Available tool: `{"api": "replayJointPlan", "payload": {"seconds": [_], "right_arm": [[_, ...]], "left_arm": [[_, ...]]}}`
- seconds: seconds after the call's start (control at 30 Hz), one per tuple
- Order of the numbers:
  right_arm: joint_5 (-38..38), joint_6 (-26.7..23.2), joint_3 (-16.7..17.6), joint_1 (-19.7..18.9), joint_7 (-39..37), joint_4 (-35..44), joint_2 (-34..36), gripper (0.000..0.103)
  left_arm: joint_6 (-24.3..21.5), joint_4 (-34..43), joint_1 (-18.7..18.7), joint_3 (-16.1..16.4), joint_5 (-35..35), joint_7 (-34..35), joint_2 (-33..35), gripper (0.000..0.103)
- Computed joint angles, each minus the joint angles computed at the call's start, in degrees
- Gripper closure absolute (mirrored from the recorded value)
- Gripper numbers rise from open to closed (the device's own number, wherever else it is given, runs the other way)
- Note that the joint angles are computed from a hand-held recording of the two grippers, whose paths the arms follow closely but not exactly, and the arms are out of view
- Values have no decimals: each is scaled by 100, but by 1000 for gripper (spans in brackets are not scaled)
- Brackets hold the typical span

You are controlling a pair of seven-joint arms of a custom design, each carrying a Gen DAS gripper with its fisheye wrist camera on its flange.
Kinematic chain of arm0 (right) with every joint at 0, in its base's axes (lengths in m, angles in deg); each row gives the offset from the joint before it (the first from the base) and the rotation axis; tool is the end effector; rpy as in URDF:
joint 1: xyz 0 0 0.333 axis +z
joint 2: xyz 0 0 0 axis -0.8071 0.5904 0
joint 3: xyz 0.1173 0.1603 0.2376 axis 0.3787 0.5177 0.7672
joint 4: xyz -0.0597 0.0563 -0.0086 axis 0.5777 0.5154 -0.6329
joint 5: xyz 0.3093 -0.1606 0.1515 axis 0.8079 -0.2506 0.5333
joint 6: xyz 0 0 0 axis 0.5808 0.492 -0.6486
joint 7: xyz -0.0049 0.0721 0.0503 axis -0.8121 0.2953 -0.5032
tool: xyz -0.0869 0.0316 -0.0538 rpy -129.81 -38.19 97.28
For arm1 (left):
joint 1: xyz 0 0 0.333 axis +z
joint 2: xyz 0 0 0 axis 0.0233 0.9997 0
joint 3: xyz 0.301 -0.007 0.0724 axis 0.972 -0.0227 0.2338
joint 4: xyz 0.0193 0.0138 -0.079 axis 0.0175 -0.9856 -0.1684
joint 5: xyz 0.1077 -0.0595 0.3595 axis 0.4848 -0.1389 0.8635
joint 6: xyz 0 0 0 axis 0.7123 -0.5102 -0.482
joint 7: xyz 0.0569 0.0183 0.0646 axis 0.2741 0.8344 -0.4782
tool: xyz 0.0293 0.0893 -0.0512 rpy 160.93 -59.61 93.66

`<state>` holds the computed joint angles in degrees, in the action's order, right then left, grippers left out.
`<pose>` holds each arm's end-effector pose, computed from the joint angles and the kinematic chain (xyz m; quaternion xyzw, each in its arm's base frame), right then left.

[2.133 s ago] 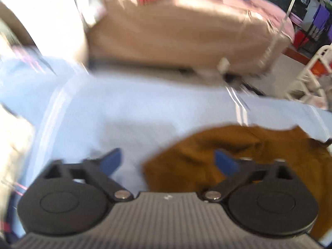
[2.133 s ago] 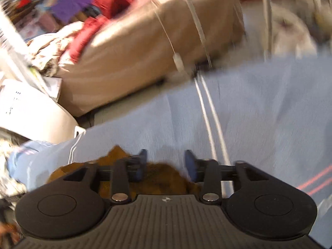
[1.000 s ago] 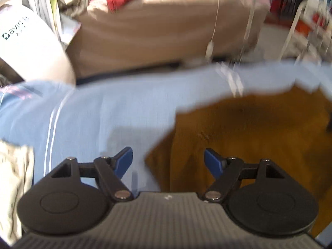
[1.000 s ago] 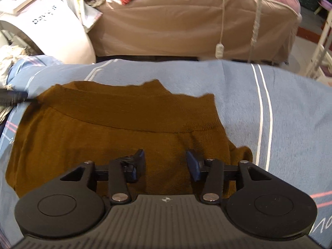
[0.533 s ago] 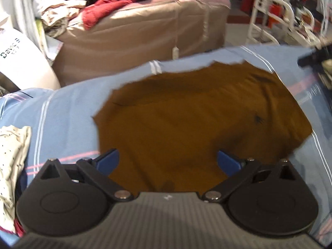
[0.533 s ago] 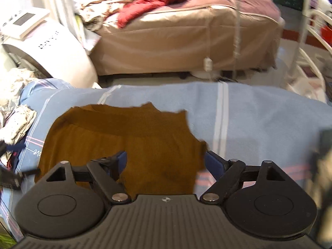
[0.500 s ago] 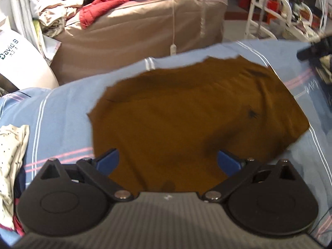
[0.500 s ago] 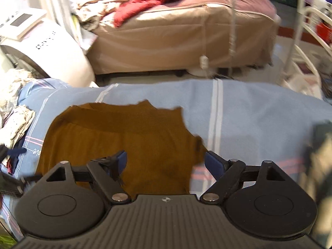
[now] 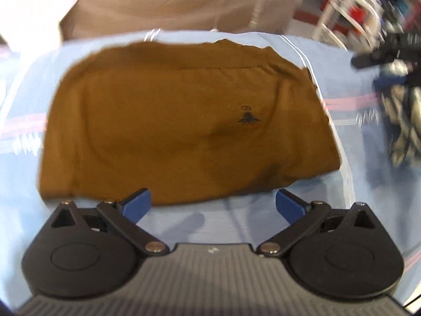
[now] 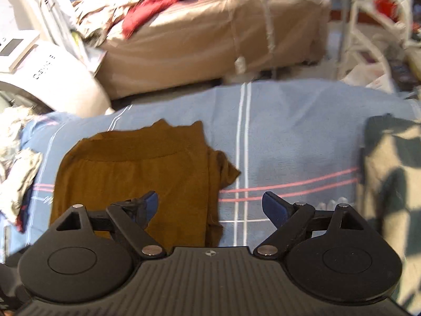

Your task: Fold small clothes

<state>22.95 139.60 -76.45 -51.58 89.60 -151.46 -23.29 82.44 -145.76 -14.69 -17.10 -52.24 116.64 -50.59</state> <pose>0.6651 0.0682 0.4801 -0.6587 0.6948 -0.0586 0.2828 0.6360 -0.2606 0.3773 -0.6586 0.7201 -0.2052 0.0742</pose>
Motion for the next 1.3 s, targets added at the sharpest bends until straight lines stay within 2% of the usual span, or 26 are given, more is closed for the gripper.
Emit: {"api": "replayJointPlan", "payload": {"seconds": [0.1,0.17,0.27,0.33,0.4,0.47,0.5,0.6,0.73,0.87,0.97,1.0,1.03,1.1,1.13,1.17,1.2,1.23,1.27,1.3], "right_arm": [[277,-1000,137,-276,-431,1095,773,0],[613,-1511,283,-492,-709,1792,1305,0],[938,-2008,429,-714,-831,2629,1965,0],[1118,-2440,542,-846,-885,3223,2398,0],[1046,-2677,512,-801,-743,3620,2688,0],[793,-2780,420,-692,-637,3949,2908,0],[726,-2824,426,-680,-647,4074,3003,0],[799,-3178,539,-777,-523,4411,3255,0],[944,-3275,622,-895,-430,4594,3478,0],[1445,-3038,845,-1105,-487,4424,3542,0],[1738,-2839,924,-1169,-534,4211,3502,0],[1866,-2772,958,-1208,-525,4127,3478,0],[1926,-2764,968,-1219,-527,4127,3478,0],[1947,-2713,946,-1204,-636,4016,3395,0],[1951,-2678,935,-1190,-693,3945,3339,0],[1990,-2714,954,-1194,-715,3958,3351,31],[2038,-2852,978,-1201,-639,4081,3445,47],[2055,-2957,979,-1187,-547,4167,3516,51],[1998,-2985,942,-1133,-515,4266,3575,51],[1964,-2951,912,-1107,-504,4254,3564,51]], "left_arm": [[-89,63,-164,-22,-290,-812,113,1],[-109,99,-303,-36,-386,-1284,197,5],[254,41,-491,-25,-581,-2112,326,8],[388,154,-746,158,-373,-2656,465,10],[381,412,-931,286,-92,-2942,672,10],[32,862,-974,285,27,-3057,938,13],[-2,978,-941,237,-34,-3152,1027,13],[125,1163,-917,190,-180,-3466,1224,13],[614,1182,-1106,390,9,-3912,1372,12],[1150,1165,-1167,448,-6,-4092,1498,12],[1005,1460,-1332,624,36,-4323,1650,20],[887,1576,-1370,650,86,-4348,1689,29],[864,1652,-1350,607,103,-4316,1727,46],[813,1777,-1164,355,-23,-4087,1787,61],[683,1890,-1144,313,-57,-4034,1835,63],[646,1874,-1160,334,-55,-4046,1804,63],[643,1871,-1165,337,-69,-4067,1799,63],[642,1847,-1159,330,-87,-4080,1782,66],[622,1842,-1159,333,-99,-4099,1771,70],[607,1827,-1137,311,-130,-4103,1758,81]]}}
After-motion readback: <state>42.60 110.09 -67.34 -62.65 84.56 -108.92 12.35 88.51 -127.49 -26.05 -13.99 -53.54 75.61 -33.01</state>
